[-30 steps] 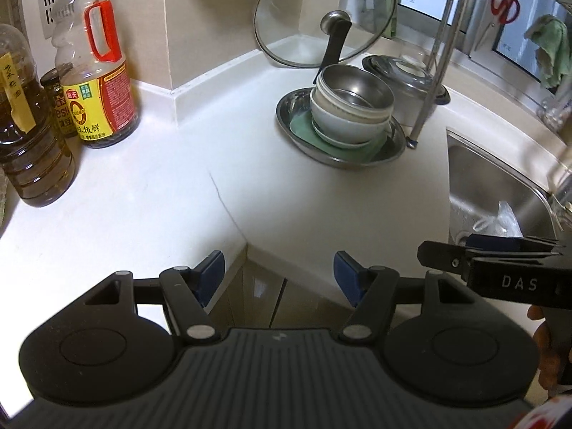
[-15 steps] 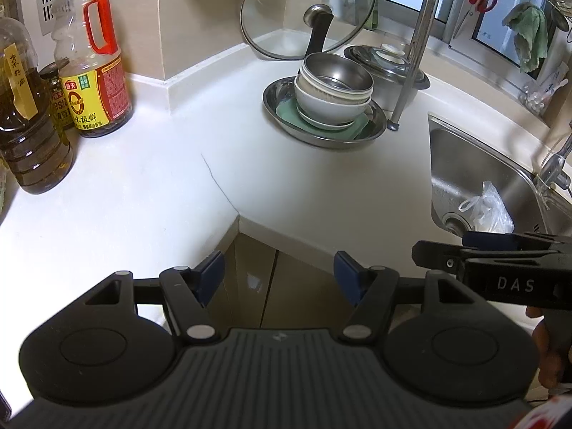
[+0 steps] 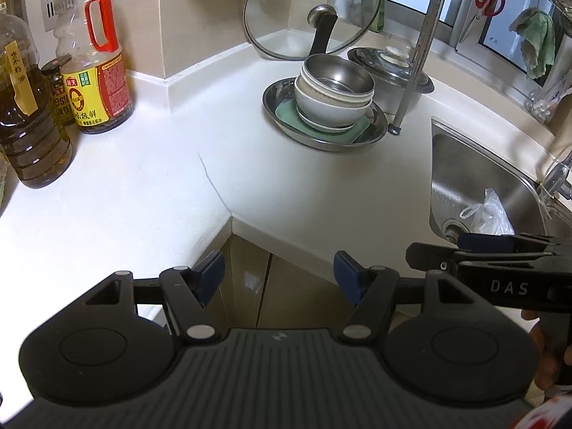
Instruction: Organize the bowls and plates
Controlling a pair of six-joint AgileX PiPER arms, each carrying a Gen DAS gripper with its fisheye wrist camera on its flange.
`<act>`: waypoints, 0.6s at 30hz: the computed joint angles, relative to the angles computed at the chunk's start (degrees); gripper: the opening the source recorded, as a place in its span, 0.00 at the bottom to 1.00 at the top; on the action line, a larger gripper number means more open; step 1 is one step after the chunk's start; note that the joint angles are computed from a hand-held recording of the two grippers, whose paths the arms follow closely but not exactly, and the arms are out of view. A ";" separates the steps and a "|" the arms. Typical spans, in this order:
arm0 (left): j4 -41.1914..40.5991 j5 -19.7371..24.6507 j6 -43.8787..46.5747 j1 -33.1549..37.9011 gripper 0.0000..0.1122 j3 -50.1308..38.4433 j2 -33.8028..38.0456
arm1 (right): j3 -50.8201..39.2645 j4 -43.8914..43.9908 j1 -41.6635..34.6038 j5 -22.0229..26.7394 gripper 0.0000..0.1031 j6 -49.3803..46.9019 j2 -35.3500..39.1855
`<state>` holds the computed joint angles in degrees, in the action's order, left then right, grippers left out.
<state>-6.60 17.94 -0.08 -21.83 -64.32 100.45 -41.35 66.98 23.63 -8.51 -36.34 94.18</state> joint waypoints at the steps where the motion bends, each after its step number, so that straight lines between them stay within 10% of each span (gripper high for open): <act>1: -0.06 0.04 -0.03 0.00 0.58 -0.06 0.09 | -0.05 0.06 -0.03 0.11 0.75 -0.07 0.05; 18: 0.10 -0.10 -0.16 -0.29 0.58 -0.92 0.70 | -1.07 -0.03 -0.70 0.69 0.75 -0.48 0.82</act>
<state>-6.50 17.84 -0.23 -22.12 -65.24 101.14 -42.42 66.95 22.94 -7.82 -36.83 95.00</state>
